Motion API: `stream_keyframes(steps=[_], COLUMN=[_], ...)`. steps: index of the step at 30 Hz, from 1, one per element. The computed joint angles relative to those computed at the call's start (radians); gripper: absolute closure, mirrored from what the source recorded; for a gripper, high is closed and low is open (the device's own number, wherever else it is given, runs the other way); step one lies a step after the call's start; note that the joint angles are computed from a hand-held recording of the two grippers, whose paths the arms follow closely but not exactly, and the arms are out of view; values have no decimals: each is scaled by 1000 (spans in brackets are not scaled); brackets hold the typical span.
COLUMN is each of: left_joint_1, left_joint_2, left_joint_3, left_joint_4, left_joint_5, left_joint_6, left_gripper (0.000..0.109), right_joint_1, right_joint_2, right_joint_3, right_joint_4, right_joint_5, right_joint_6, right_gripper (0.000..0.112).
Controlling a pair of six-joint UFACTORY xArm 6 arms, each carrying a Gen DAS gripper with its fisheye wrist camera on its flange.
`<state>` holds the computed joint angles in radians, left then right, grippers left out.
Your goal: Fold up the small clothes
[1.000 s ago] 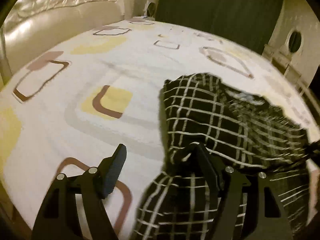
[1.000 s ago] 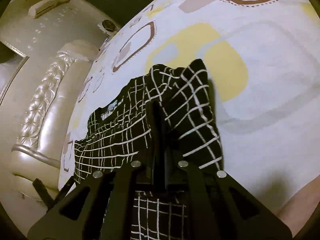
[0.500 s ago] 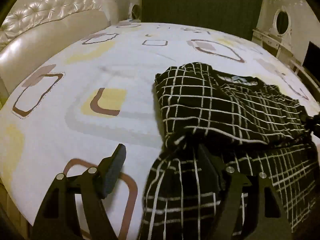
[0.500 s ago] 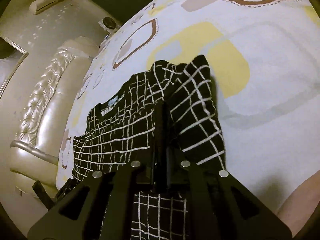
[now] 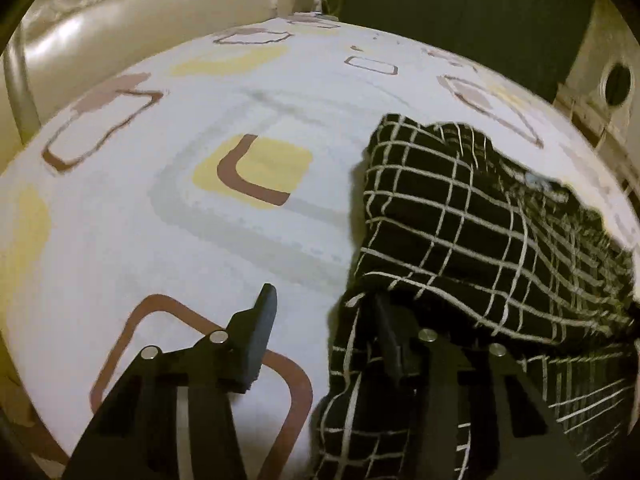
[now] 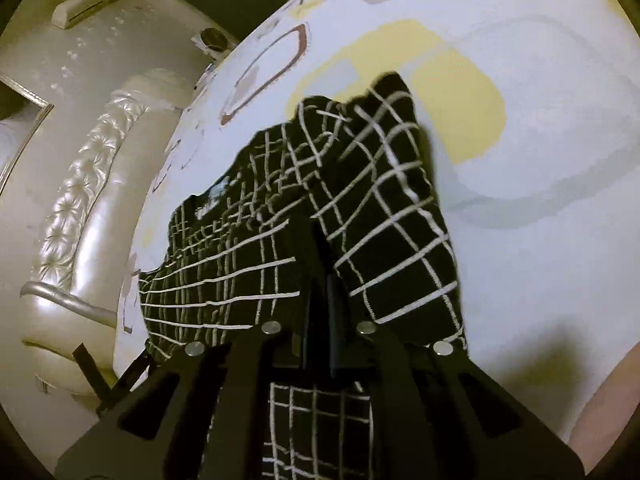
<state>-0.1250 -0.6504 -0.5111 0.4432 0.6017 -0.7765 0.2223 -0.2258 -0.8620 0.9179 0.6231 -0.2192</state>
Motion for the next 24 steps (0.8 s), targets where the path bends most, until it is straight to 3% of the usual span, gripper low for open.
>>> stream_keyframes(steps=[2, 5, 7, 10, 12, 13, 14, 17, 20, 22, 24], left_joint_1=[-14, -22, -34, -46, -48, -53, -60, -64, -45, -22, 24], left_joint_2=[-3, -56, -133, -240, -223, -193, -147, -28, 103, 180, 191], left_joint_3=[-3, 25, 55, 73, 40, 16, -16, -77, -133, -157, -124], left_joint_4=[18, -28, -40, -34, -28, -16, 13, 63, 98, 79, -16], left_joint_5=[13, 17, 36, 43, 18, -2, -22, -76, -66, -17, -64], left_joint_6=[-2, 64, 98, 109, 114, 117, 108, 73, 20, 12, 65], left_gripper=[58, 58, 58, 58, 58, 58, 58, 57, 57, 57, 48], right_joint_1=[-8, -41, -46, -43, -26, -17, -4, 29, 30, 19, 7], right_joint_2=[-11, -36, -53, -62, -56, -55, -49, -66, -76, -68, -53], right_joint_3=[8, 22, 34, 39, 36, 36, 30, 36, 39, 39, 45], right_joint_4=[61, 192, 210, 173, 131, 112, 71, 8, -9, -40, -59], right_joint_5=[5, 68, 76, 96, 92, 84, 78, 14, -26, -25, -13], right_joint_6=[-33, -96, -109, -109, -98, -90, -71, -46, -41, -31, -36], right_gripper=[104, 79, 75, 75, 82, 97, 103, 103, 104, 104, 105])
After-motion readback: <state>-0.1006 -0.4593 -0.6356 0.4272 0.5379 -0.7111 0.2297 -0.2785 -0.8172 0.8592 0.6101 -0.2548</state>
